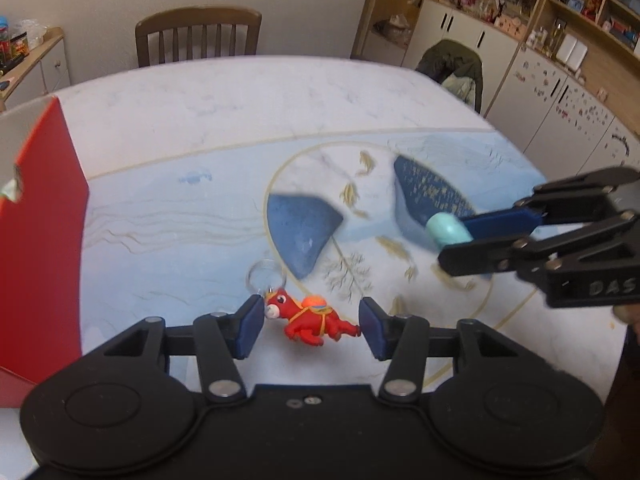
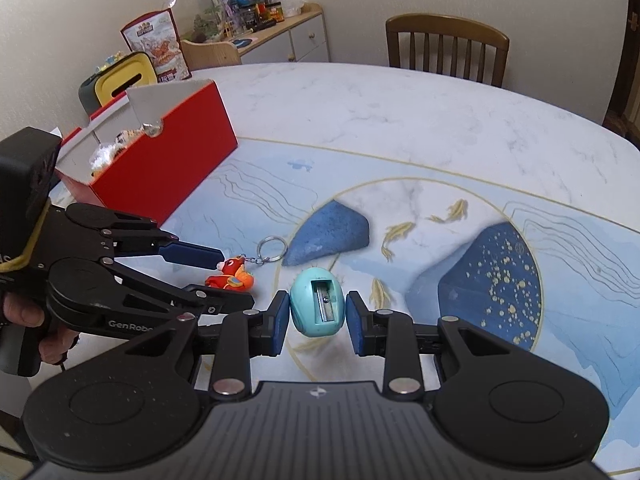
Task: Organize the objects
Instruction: 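Carry the red horse keychain and teal sharpener with both tools over the white box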
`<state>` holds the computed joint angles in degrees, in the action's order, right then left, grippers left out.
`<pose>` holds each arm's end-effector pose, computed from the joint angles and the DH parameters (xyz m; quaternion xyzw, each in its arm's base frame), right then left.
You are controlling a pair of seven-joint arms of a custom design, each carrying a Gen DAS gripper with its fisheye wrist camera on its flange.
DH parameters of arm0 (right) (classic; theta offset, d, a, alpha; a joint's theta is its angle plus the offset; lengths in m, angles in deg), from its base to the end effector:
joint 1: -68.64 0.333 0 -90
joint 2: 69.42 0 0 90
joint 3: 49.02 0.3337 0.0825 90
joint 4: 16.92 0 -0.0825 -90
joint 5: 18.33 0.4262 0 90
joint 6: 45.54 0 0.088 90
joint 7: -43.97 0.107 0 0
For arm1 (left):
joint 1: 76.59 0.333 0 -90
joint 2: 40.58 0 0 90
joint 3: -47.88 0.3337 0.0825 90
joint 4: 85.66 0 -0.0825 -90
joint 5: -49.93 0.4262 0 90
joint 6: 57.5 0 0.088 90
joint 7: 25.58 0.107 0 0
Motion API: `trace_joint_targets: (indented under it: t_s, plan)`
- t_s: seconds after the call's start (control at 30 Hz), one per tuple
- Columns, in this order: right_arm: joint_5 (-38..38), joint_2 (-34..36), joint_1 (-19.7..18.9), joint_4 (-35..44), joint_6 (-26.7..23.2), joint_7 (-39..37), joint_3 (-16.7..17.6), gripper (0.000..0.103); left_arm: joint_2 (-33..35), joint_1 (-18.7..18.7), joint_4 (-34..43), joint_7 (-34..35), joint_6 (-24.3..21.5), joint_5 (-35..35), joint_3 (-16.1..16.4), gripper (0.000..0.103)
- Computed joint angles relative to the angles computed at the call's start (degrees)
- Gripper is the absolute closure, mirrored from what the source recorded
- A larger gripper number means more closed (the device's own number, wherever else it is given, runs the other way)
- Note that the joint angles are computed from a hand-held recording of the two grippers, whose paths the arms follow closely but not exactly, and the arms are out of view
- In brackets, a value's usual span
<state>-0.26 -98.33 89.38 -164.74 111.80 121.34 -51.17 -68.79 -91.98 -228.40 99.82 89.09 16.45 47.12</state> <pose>0.4388 0.1336 0.4999 -0.7542 0.5599 -0.1319 0.3167 0.4510 -0.1227 0.5180 -0.4800 0.8079 -0.3294 0.0913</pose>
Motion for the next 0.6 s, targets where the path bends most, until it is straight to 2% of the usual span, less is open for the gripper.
trace_joint_targets:
  t_s: [0.4, 0.6]
  plan:
    - [0.2, 1.3, 1.9, 4.0, 2.2, 1.9, 1.8, 0.073, -4.8, 1.3, 2.3, 3.0, -2.9, -3.2, 4.5, 0.053]
    - [-0.4, 3.2, 3.5, 7.6, 2.6, 2.5, 3.1, 0.073, -6.3, 3.6, 4.2, 3.8, -5.1, -3.6, 6.3, 0.053]
